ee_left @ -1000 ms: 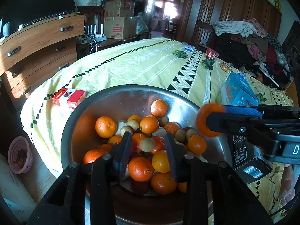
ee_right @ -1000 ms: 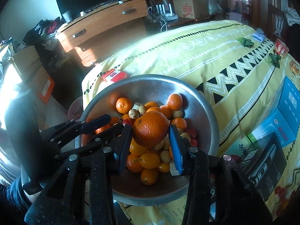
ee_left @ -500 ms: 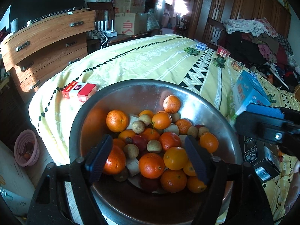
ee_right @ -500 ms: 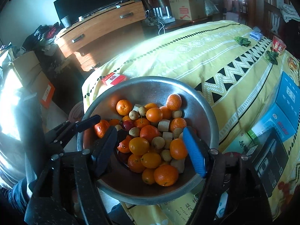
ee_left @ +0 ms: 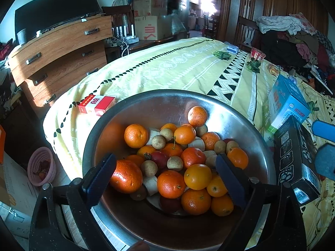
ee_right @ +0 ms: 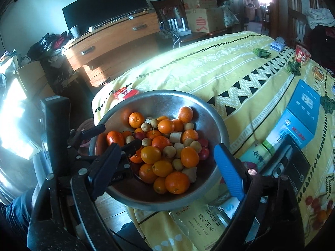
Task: Organize fruits
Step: 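Move both tools back toward the remaining produce on the bedspread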
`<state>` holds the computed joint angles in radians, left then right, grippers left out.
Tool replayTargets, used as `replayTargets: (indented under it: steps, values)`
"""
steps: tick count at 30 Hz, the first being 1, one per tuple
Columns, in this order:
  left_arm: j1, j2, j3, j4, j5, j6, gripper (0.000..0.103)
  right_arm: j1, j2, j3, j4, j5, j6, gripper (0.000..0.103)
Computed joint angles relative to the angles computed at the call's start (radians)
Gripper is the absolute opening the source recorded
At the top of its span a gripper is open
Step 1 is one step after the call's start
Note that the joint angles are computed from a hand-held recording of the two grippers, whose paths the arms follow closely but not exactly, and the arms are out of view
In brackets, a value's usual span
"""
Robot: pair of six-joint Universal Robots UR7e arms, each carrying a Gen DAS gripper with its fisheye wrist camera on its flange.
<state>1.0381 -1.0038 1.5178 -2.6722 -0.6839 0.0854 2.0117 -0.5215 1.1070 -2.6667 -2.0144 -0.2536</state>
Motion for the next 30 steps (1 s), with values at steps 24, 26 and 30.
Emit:
replayTargets:
  steps: [24,26,30]
  values:
    - [-0.194,0.032,0.126,-0.099,-0.382,0.169,0.103,-0.167,-0.532,0.823,-0.423,-0.178,0.273,0.093]
    - [-0.224,0.054,0.131,-0.092,-0.456,0.193,0.103,-0.198,-0.584,0.881,-0.449,-0.2,0.297,0.089]
    - [-0.246,0.131,0.082,0.003,-0.57,0.181,0.103,-0.25,-0.644,0.934,-0.483,-0.228,0.288,0.063]
